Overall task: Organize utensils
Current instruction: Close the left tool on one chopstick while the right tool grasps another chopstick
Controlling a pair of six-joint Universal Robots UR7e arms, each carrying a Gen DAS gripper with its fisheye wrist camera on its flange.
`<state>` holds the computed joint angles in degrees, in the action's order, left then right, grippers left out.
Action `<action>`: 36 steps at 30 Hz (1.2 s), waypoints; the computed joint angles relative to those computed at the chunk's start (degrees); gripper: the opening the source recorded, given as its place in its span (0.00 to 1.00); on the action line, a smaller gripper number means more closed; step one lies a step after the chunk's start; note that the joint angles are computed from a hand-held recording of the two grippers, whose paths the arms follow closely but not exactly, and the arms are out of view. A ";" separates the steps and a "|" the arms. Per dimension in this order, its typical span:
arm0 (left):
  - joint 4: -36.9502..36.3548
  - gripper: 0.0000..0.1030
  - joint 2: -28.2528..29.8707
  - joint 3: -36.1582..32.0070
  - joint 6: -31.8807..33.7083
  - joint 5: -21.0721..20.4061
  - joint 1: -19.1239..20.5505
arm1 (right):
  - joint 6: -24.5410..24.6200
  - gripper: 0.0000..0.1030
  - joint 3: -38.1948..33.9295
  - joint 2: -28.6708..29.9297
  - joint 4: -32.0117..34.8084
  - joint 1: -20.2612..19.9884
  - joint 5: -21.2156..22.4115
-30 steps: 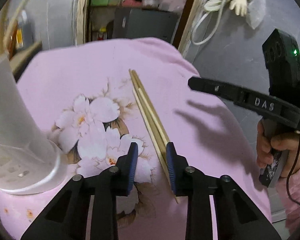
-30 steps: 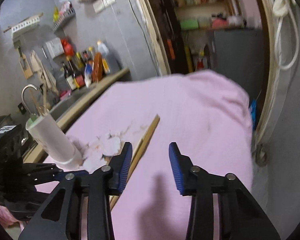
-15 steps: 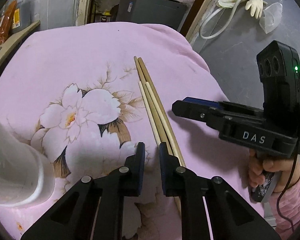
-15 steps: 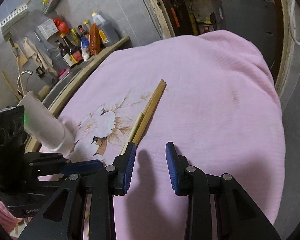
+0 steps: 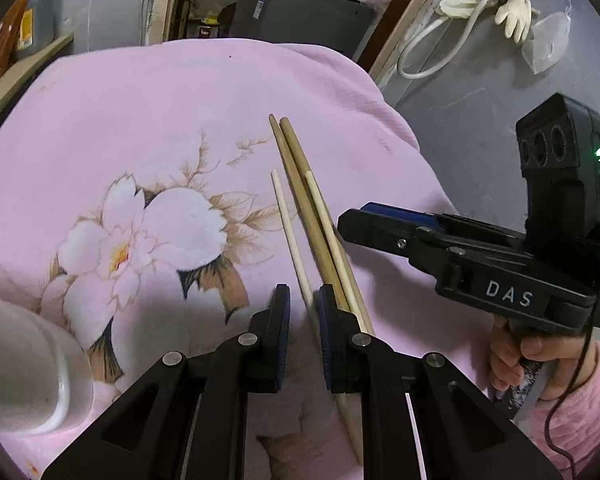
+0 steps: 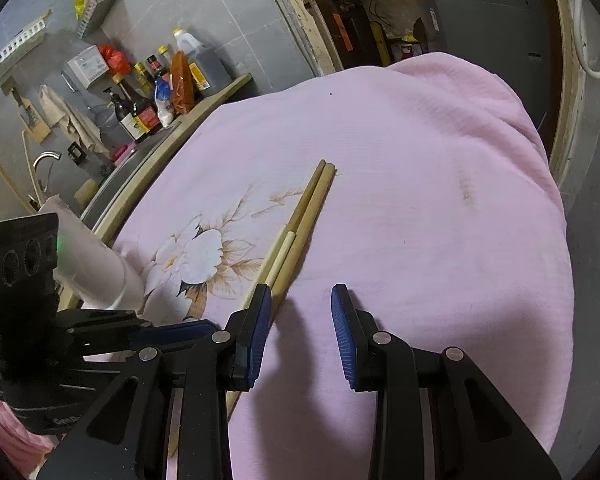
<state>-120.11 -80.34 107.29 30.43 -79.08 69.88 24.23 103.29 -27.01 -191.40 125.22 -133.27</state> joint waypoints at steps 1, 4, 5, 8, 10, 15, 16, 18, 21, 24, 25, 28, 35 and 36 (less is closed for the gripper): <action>-0.47 0.11 0.09 0.29 0.01 0.54 -0.34 | 0.16 0.28 -0.07 -0.04 0.25 -0.03 -0.04; -1.31 0.06 0.55 0.48 -0.79 1.95 -0.93 | 0.45 0.28 -0.21 -0.29 0.87 -0.21 -0.62; -1.57 0.05 0.81 0.49 -1.31 2.40 -1.08 | 0.57 0.28 -0.28 -0.33 0.99 -0.31 -0.78; -1.24 0.03 1.04 -0.05 -4.54 3.03 -0.95 | 1.09 0.28 -0.74 -0.42 1.53 -0.85 -1.13; -2.50 0.03 0.64 0.75 -5.06 4.31 -1.34 | 1.12 0.28 -1.51 -0.33 2.17 -1.31 -1.21; -2.44 0.03 -1.34 1.60 -5.02 6.29 -1.14 | 1.25 0.27 -3.36 -0.23 3.94 -2.54 -0.44; -2.09 0.03 -1.65 1.61 -5.14 6.40 -1.04 | 1.08 0.27 -3.94 -0.09 4.53 -2.65 -0.62; -1.44 0.03 -2.33 1.61 -5.29 6.76 -0.94 | 0.91 0.27 -4.77 -0.03 5.68 -2.93 -0.31; -0.03 0.03 -3.35 1.36 -5.41 6.49 -0.42 | 1.03 0.27 -5.52 0.09 6.19 -3.06 0.43; 0.43 0.03 -4.58 1.91 -5.20 7.05 -0.53 | 0.63 0.27 -6.74 0.65 7.58 -2.97 0.43; 0.59 0.03 -4.83 2.05 -5.09 7.25 -0.63 | 0.69 0.27 -7.50 0.96 8.93 -2.80 -0.24; 1.79 0.03 -5.24 1.88 -4.54 7.83 -0.84 | 1.88 0.27 -8.86 1.29 12.70 -2.50 -1.97; 4.26 0.03 -3.23 0.64 -6.12 10.20 -2.57 | 7.70 0.24 -12.60 0.79 27.05 -1.92 -4.37; 4.45 0.03 -3.01 0.36 -5.94 10.28 -2.43 | 8.38 0.24 -13.39 0.86 29.29 -1.84 -4.77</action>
<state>-115.66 -83.35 107.66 24.49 -68.80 67.45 32.61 89.89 -26.15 -162.10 123.39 -138.04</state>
